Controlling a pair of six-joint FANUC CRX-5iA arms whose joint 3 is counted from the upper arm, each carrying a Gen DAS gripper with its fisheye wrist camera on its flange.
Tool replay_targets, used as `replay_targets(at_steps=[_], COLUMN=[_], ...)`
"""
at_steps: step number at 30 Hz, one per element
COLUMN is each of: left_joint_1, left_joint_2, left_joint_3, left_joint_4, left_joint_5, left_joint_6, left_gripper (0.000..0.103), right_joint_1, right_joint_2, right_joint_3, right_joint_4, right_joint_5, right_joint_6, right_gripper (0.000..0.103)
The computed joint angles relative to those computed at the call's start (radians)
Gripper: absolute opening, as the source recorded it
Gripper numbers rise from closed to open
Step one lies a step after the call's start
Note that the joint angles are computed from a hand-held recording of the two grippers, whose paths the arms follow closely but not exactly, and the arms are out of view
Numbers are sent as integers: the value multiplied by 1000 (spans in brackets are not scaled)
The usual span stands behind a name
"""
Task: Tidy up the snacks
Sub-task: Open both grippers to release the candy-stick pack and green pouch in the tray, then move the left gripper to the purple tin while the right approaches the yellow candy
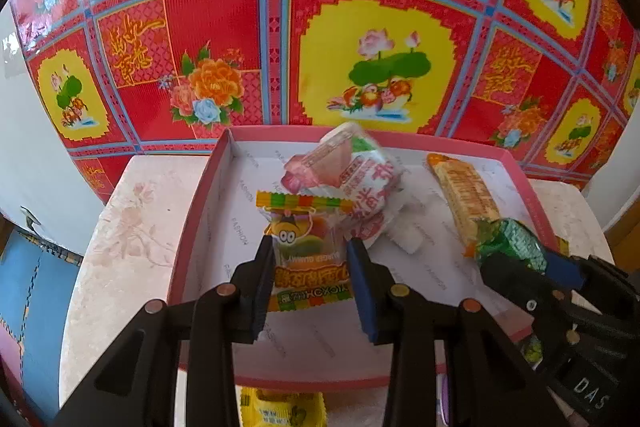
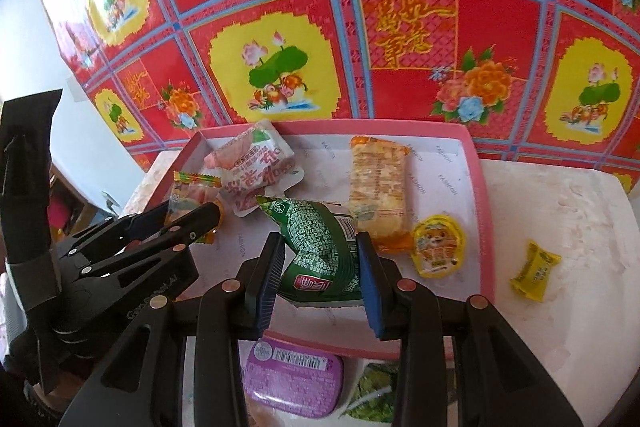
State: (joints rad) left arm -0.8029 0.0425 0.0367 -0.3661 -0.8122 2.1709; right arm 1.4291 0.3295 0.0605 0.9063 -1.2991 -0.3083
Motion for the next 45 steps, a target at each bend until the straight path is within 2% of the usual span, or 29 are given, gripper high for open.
replay_targets(at_steps=[13, 19, 26, 31, 45], left_joint_1=[33, 30, 32, 32, -21], left_joint_2=[33, 25, -18, -43, -84], left_joint_3=[11, 13, -21, -43, -54], left_joint_4=[60, 73, 106, 133, 111], left_joint_5=[3, -14, -5, -1, -18], left_joint_6=[-59, -76, -89, -100, -81], left_gripper=[38, 51, 57, 57, 57], right_joint_1=[-14, 2, 30, 50, 102], right_joint_2=[-1, -7, -32, -49, -87], right_joint_3=[-3, -5, -36, -55, -101], right_joint_4=[-4, 13, 42, 46, 46], right_joint_5=[44, 35, 9, -13, -90], right_joint_6=[21, 22, -43, -79, -167], right_gripper=[38, 39, 43, 43, 43])
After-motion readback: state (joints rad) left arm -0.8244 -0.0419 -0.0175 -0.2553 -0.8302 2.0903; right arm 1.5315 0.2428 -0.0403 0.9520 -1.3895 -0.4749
